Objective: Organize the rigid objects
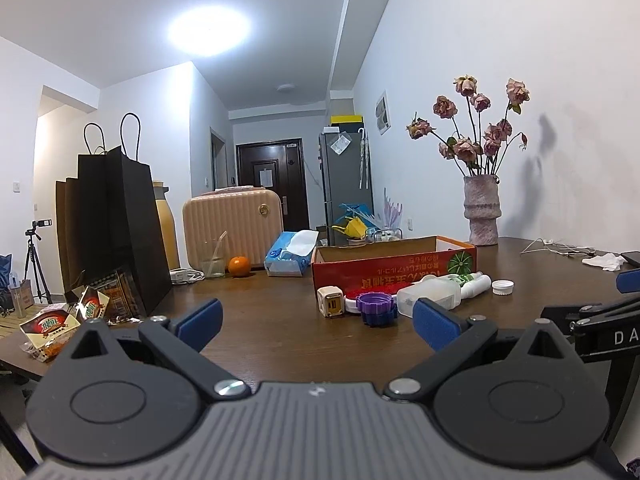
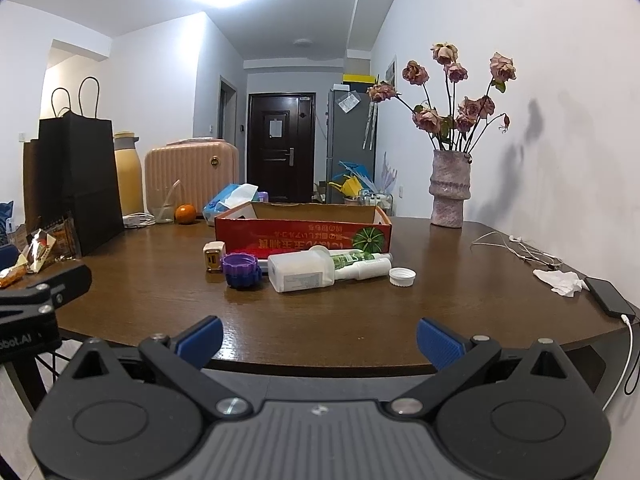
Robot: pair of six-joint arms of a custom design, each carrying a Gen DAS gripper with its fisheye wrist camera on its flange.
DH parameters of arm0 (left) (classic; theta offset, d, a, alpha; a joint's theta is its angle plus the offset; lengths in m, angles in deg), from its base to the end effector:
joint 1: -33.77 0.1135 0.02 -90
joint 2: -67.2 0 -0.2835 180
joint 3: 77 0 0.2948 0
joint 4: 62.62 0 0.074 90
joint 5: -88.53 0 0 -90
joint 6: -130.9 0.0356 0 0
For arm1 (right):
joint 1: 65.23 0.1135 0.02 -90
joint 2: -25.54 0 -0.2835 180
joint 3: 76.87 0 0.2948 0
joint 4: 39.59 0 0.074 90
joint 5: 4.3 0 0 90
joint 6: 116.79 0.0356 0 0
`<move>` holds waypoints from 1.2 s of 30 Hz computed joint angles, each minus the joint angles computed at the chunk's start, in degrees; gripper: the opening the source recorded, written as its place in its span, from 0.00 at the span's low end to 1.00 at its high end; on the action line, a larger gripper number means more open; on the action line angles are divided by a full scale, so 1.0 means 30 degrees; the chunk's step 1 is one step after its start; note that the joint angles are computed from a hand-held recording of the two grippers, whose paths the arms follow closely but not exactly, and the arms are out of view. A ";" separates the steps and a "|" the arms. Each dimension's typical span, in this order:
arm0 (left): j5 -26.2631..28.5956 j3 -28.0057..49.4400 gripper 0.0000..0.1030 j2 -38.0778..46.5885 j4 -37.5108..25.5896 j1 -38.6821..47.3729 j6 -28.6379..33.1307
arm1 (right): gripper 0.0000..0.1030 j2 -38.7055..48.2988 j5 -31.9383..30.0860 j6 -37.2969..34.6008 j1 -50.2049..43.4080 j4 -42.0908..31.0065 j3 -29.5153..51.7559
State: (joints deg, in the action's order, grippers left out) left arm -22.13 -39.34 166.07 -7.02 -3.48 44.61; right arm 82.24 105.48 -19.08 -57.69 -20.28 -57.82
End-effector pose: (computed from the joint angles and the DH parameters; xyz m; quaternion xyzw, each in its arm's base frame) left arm 0.2563 -0.1791 0.1248 0.1422 0.7249 -0.0635 0.6710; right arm 0.1997 0.0143 0.1366 0.1017 0.7986 -0.0615 0.5901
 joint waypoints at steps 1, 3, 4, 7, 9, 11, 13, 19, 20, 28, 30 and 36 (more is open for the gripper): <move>0.0008 0.0019 1.00 0.0030 0.0013 0.0015 -0.0010 | 1.00 0.0023 0.0003 -0.0001 0.0011 0.0025 0.0000; -0.0038 0.0050 1.00 0.0067 0.0019 0.0006 -0.0016 | 1.00 0.0133 0.0042 -0.0003 0.0062 0.0080 0.0021; -0.0029 0.0006 1.00 0.0058 0.0083 0.0007 -0.0004 | 1.00 0.0159 0.0062 -0.0001 0.0080 0.0060 0.0039; -0.0035 -0.0012 1.00 0.0027 0.0078 0.0000 -0.0009 | 1.00 0.0149 0.0092 -0.0018 0.0102 -0.0015 0.0063; -0.0058 0.0002 1.00 0.0039 0.0067 -0.0010 -0.0020 | 1.00 0.0161 0.0118 -0.0030 0.0109 -0.0034 0.0079; -0.0103 -0.0009 1.00 0.0028 0.0059 -0.0034 -0.0042 | 1.00 0.0131 0.0075 -0.0003 0.0077 -0.0094 0.0078; -0.0151 -0.0079 1.00 -0.0055 0.0056 -0.0061 -0.0049 | 1.00 0.0062 0.0081 0.0025 0.0098 -0.0221 0.0104; -0.0114 -0.0078 1.00 -0.0121 0.0027 -0.0035 -0.0035 | 1.00 -0.0032 0.0103 0.0008 0.0095 -0.0284 0.0096; -0.0094 -0.0073 1.00 -0.0106 0.0052 -0.0025 -0.0054 | 1.00 -0.0032 0.0103 0.0008 0.0095 -0.0284 0.0096; -0.0093 -0.0060 1.00 -0.0102 0.0051 -0.0024 -0.0036 | 1.00 -0.0097 -0.0036 -0.0017 0.0002 -0.0414 0.0098; -0.0093 -0.0060 1.00 -0.0102 0.0051 -0.0024 -0.0036 | 1.00 -0.0119 -0.0034 -0.0017 -0.0004 -0.0415 0.0090; -0.0097 -0.0056 1.00 -0.0098 0.0057 -0.0020 -0.0037 | 1.00 -0.0147 -0.0060 0.0019 -0.0015 -0.0495 0.0099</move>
State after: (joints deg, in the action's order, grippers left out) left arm -22.42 -39.51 165.78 -6.86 -3.54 44.50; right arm 81.80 105.30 -19.02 -57.73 -21.76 -57.52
